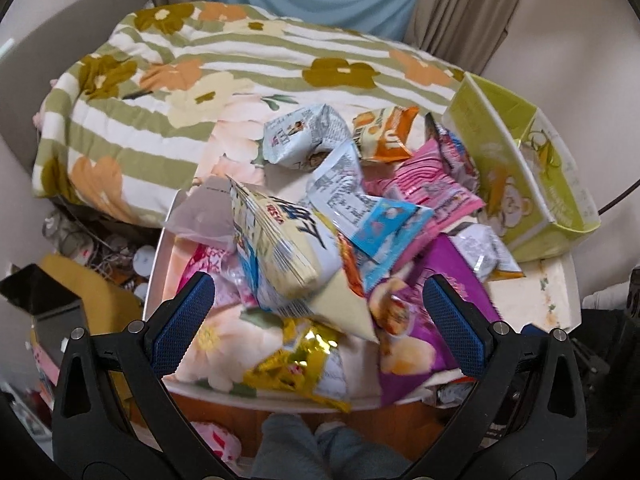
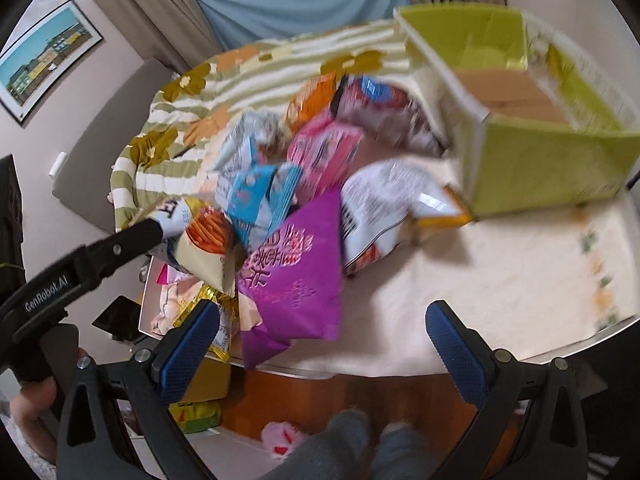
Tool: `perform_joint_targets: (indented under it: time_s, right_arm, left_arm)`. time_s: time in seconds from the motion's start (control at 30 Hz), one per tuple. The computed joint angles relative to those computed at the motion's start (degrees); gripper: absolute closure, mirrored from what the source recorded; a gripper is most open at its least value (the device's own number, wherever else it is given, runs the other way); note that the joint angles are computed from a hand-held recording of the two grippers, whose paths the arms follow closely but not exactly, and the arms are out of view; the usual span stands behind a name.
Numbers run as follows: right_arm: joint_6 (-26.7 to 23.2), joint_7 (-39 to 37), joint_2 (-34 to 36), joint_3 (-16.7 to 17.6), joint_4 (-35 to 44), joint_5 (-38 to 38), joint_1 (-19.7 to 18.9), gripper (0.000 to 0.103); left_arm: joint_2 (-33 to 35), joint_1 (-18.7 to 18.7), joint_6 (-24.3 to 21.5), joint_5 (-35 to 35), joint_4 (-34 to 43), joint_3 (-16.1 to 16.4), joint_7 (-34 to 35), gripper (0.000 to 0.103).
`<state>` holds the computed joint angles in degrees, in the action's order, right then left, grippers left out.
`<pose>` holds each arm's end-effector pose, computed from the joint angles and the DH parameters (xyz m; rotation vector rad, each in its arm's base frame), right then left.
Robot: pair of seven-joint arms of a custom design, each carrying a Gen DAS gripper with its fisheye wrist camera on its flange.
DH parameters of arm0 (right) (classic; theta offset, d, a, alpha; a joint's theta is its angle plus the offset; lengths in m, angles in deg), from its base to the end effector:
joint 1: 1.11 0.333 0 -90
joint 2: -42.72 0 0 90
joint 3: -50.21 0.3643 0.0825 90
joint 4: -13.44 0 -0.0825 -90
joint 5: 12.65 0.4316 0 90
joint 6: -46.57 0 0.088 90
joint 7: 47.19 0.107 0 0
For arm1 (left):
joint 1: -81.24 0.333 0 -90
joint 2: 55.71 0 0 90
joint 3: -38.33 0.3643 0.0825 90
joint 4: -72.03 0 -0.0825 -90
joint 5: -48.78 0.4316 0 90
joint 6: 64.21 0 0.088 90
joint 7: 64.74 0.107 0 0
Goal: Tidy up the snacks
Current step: 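Grasp the yellow Oishi bag with left tool while right tool grasps purple bag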
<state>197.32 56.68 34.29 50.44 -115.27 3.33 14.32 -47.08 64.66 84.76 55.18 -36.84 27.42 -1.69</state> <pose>0.5527 0.1480 0.5107 -1.6600 1.9802 -0.1268 0.6119 -0.3136 0.5111 -1.9193 2.0766 -0.7385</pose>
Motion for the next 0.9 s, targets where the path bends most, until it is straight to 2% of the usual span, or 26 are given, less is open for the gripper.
perform_joint_targets:
  time_s: [0.2,0.33,0.4,0.47,0.5,0.77,0.9]
  right_arm:
    - [0.21,2.04,3.86,0.91,2.2,2.08,0.22,0.0]
    - [0.18,2.29,6.02,1.68,3.47,4.0,0.22,0.0]
    - [0.04,1.99,6.88,2.03,4.08,4.59,0.11,0.001]
    - [-0.02,2.18,7.43,2.37,4.5,4.54,-0.03,0.004]
    - [-0.29,2.17,7.76,2.46,4.8,4.53,-0.14,0.005]
    - [-1.75,2.59,9.22,2.91,6.0,4.78,-0.96,0.03]
    - [-1.95,0.98,9.1,3.02,5.8,7.58,-1.39,0.041]
  left_arm:
    - [4.95,0.98,-1.02,-4.55,3.58,-0.24,6.56,0.001]
    - [7.77,0.69,-2.79,-5.84,6.11,0.19,8.91,0.012]
    - [8.35,0.21,-3.02,-5.19,6.64,0.76,8.86,0.013]
    - [8.53,-0.09,-3.43,-4.56,6.89,1.19,8.77,0.024]
    - [8.61,-0.13,-3.66,-4.32,7.03,1.32,8.91,0.024]
    - [8.1,-0.38,-4.21,-3.7,6.78,1.37,10.48,0.035]
    - [7.57,-0.19,-4.35,-3.92,6.36,1.23,10.65,0.037]
